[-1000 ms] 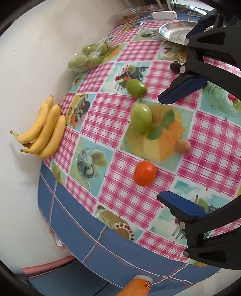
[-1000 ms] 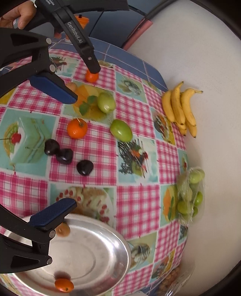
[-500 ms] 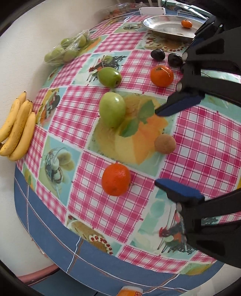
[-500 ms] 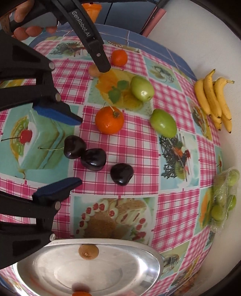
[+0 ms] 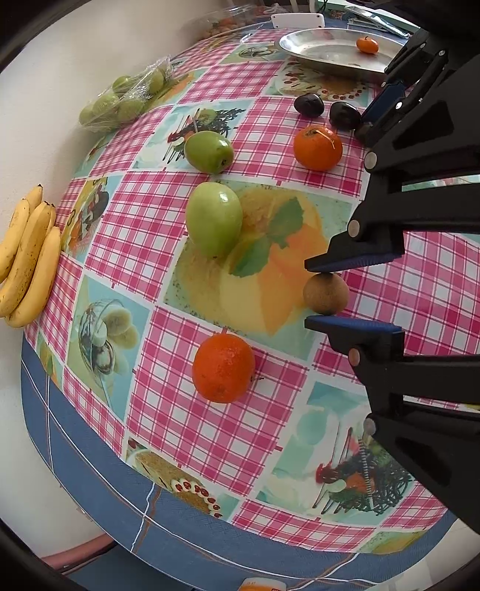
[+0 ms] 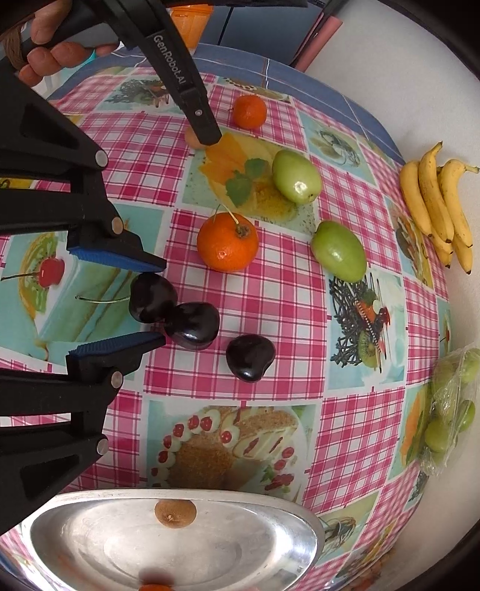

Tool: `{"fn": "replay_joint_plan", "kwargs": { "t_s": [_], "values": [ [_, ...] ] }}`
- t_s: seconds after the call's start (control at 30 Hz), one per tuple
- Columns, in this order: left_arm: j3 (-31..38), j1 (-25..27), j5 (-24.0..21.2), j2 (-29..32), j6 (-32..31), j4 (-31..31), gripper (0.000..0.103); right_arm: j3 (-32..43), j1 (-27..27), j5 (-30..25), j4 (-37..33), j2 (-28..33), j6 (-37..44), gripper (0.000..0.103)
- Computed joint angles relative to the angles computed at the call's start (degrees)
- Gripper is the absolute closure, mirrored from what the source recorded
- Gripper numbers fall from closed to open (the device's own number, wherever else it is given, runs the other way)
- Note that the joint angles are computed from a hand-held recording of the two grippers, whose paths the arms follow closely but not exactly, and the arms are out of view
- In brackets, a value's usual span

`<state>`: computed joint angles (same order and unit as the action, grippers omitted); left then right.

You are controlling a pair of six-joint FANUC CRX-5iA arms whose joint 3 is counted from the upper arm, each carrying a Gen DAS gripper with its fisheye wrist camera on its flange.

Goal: Organize fruits
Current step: 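Grasp a dark plum with the right tool while the left tool grasps another brown kiwi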

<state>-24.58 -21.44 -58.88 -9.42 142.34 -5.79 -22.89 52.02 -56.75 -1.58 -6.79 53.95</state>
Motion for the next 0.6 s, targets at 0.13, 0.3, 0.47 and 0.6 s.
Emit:
{"fn": "replay_joint_plan", "kwargs": {
  "t_s": [0.13,0.3,0.47,0.6],
  "values": [
    [-0.3,-0.1,0.6,-1.1,0.4,-0.2,0.079,0.8,0.1,0.2,-0.5,0.8,0.6,0.074],
    [1.6,-1.9,-0.5,-2.8,2.7,-3.6,0.079,0.5,0.1,1.2,-0.6,-1.8,0.6,0.074],
    [3.8,-3.7,-1.5,-3.4,4.6,-6.6,0.079,0.0,0.4,2.6,0.8,-4.9,-0.5,0.074],
    [5.0,-5.0,-2.3,-4.2,6.2,-8.8,0.079,-0.8,0.9,3.7,3.6,-7.3,-2.9,0.074]
  ]
}}
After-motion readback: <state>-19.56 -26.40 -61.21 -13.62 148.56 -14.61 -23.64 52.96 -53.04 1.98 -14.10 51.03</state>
